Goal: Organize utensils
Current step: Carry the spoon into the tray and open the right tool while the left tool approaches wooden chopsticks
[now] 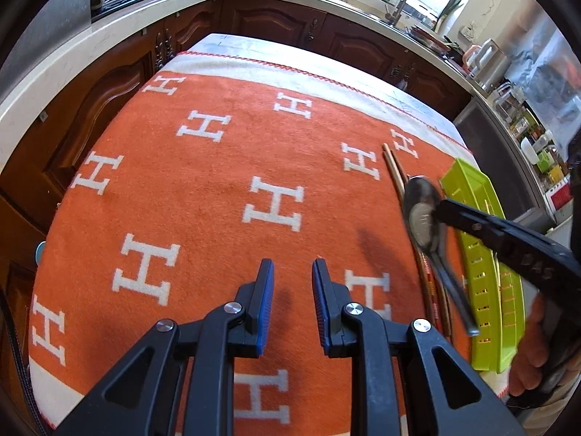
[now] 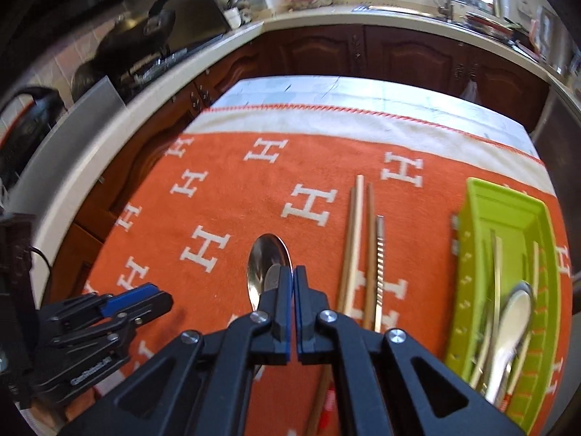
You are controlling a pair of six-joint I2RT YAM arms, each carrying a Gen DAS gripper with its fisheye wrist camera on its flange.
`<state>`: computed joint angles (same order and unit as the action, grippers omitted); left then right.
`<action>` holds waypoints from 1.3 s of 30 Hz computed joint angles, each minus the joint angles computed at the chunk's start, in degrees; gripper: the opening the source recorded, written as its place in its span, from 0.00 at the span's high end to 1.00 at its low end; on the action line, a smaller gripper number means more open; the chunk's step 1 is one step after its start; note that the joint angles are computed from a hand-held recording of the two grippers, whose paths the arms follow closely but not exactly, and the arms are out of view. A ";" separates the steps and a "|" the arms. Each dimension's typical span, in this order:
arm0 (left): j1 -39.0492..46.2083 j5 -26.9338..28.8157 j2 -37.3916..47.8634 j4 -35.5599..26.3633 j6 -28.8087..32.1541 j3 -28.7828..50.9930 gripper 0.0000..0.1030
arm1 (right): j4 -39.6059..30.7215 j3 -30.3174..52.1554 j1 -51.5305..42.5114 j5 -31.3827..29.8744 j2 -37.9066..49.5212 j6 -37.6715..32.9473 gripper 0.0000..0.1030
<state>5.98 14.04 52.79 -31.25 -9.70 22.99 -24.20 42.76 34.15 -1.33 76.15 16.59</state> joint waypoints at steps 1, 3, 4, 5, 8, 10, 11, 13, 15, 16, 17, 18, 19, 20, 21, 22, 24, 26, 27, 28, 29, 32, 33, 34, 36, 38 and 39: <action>-1.44 -0.74 -0.74 -0.65 -0.89 0.20 0.81 | -0.63 -0.66 -0.47 -0.17 -1.82 0.26 0.99; -3.78 -1.89 -2.29 -1.78 -2.28 0.26 0.81 | -2.60 -1.88 -2.48 -1.09 -6.24 0.28 0.99; -5.09 -2.54 -2.76 -2.05 -3.13 0.34 0.81 | -3.63 -2.43 -3.83 -1.68 -8.46 0.05 0.99; -6.95 -3.49 -3.31 -2.54 -4.24 0.57 0.81 | -4.59 -2.97 -5.15 -2.24 -10.46 -0.20 0.99; -11.65 -5.83 -4.01 -3.24 -7.01 1.02 0.81 | -7.87 -4.38 -10.08 -3.92 -16.30 -1.40 0.99; -14.79 -7.36 -3.76 -3.31 -8.85 1.33 0.81 | -10.23 -5.04 -14.53 -5.44 -19.59 -3.01 0.99; -16.39 -8.11 -3.39 -3.22 -9.76 1.48 0.81 | -11.24 -5.33 -16.94 -6.26 -20.96 -3.96 0.99; -19.51 -9.56 -2.51 -2.85 -11.61 1.71 0.81 | -13.10 -5.91 -22.33 -8.18 -23.31 -6.28 0.99; -21.69 -10.50 -1.08 -2.04 -12.75 1.97 0.81 | -14.47 -6.43 -27.26 -8.85 -25.06 -8.48 0.99; -22.87 -10.94 -0.30 -1.69 -13.38 2.18 0.81 | -14.85 -6.65 -29.64 -8.82 -25.49 -9.59 0.99; -23.57 -11.11 0.51 -1.12 -13.71 2.35 0.80 | -15.07 -6.83 -31.78 -8.89 -25.61 -10.72 0.99; -24.38 -11.33 1.53 -0.55 -14.06 2.58 0.80 | -15.18 -7.10 -33.50 -8.99 -25.70 -11.69 0.99; -25.23 -11.63 2.51 -0.03 -14.54 2.82 0.80 | -14.97 -7.43 -34.98 -8.54 -25.54 -12.37 0.99; -25.98 -11.68 4.03 0.72 -14.82 3.22 0.80 | -14.78 -7.64 -35.98 -8.11 -25.23 -12.96 0.99; -26.53 -11.72 5.30 1.36 -15.13 3.57 0.80 | -14.42 -7.98 -36.90 -7.66 -24.77 -13.49 0.99; -26.73 -11.53 6.55 1.98 -15.23 3.93 0.80 | -13.95 -8.37 -37.83 -7.75 -24.21 -14.03 0.99; -26.67 -10.50 9.91 3.75 -14.98 4.90 0.80 | -13.13 -9.07 -39.23 -8.43 -22.98 -14.84 0.99; -26.75 -9.49 13.07 5.18 -14.82 6.08 0.80 | -12.47 -9.54 -40.33 -9.09 -21.97 -15.94 0.98; -26.82 -8.95 14.66 5.75 -14.78 6.81 0.80 | -12.04 -9.62 -40.34 -9.10 -21.12 -16.22 0.95; -27.03 -8.47 16.28 6.34 -14.78 7.63 0.80 | -11.88 -9.71 -40.37 -8.99 -20.92 -16.37 0.94; -27.41 -8.33 17.65 6.79 -14.99 8.41 0.80 | -11.41 -9.87 -40.37 -8.88 -20.62 -16.50 0.93; -28.46 -8.63 21.28 7.98 -15.26 10.60 0.80 | -10.32 -10.32 -41.02 -9.35 -20.83 -16.82 0.93; -29.15 -9.07 22.59 8.39 -15.54 11.37 0.80 | -10.32 -10.33 -41.48 -9.96 -20.86 -16.91 0.93; -29.71 -9.40 23.84 8.72 -15.71 12.16 0.80 | -10.31 -10.39 -42.38 -11.13 -20.80 -17.15 0.93; -31.35 -10.78 25.97 9.15 -16.51 13.40 0.80 | -10.41 -10.60 -43.23 -12.26 -21.04 -17.27 0.93; -33.30 -12.69 28.30 9.62 -17.50 14.59 0.80 | -10.41 -11.04 -43.74 -12.98 -21.64 -17.56 0.93; -34.01 -13.48 29.29 9.80 -17.88 15.09 0.80 | -10.43 -11.36 -43.93 -13.21 -22.09 -17.69 0.93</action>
<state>-28.03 0.55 82.08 -21.44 -27.58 38.08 -34.63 31.40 -9.78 -14.54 54.06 -1.10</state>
